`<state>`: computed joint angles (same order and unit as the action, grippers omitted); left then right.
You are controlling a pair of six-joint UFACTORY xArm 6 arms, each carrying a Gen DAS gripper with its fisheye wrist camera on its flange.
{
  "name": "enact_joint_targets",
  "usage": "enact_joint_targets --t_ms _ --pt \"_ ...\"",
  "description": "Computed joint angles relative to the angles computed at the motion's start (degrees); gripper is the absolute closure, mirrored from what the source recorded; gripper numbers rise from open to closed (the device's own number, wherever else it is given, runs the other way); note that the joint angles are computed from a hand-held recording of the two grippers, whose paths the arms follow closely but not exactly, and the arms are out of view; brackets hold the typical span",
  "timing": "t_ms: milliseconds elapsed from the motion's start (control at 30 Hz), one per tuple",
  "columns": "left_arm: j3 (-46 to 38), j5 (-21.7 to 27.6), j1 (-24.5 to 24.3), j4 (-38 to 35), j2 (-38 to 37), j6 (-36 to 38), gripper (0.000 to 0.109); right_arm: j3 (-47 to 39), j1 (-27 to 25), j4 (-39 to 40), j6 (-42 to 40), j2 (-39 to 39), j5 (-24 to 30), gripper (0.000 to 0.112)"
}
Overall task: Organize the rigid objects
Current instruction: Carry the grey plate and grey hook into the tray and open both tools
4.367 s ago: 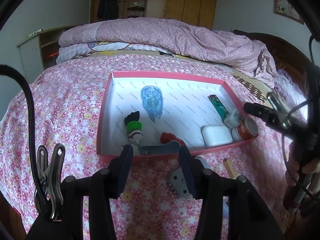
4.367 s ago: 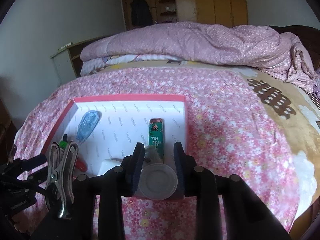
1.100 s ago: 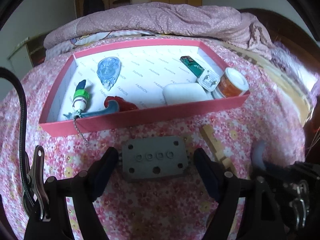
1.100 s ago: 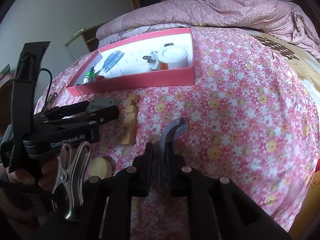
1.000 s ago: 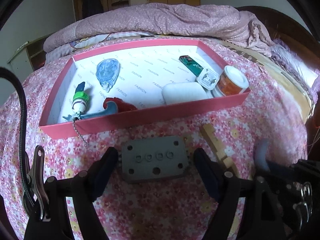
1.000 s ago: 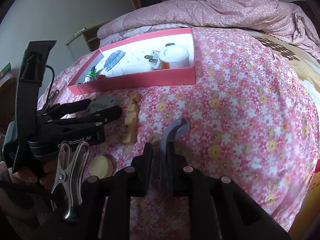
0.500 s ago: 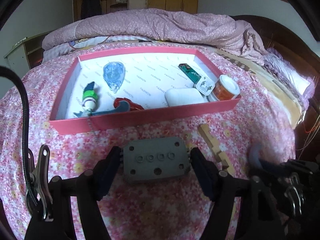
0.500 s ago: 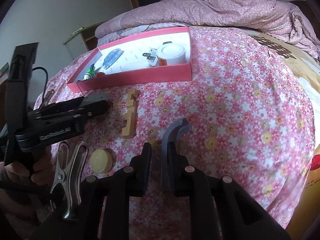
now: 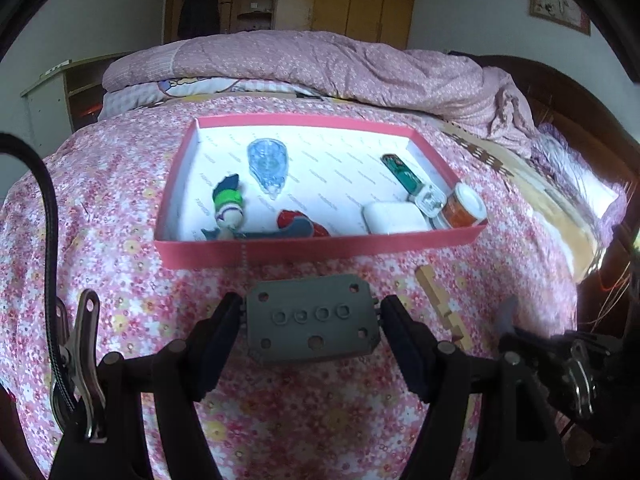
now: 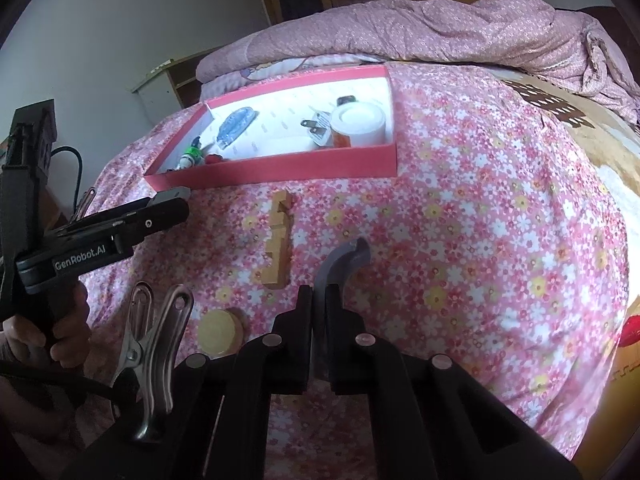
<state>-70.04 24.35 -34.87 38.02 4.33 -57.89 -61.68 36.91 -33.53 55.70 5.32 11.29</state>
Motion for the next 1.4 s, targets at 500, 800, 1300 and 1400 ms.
enact_joint_targets --t_ms 500,800,1300,1400 --pt "-5.63 1.25 1.55 -0.21 2.44 2.66 0.034 -7.13 1.26 20.66 -21.83 4.43 -0.53 0.105" --pt "-13.76 3.21 3.24 -1.95 7.86 6.51 0.034 -15.27 1.01 27.31 -29.82 8.8 1.43 0.105" --pt "-25.97 7.41 5.88 -5.61 18.11 10.65 0.034 -26.2 0.86 30.69 -32.19 15.52 3.98 0.105" --pt "-26.64 8.8 6.16 -7.18 18.82 11.09 0.034 -27.89 0.78 31.75 -32.39 16.83 4.47 0.105"
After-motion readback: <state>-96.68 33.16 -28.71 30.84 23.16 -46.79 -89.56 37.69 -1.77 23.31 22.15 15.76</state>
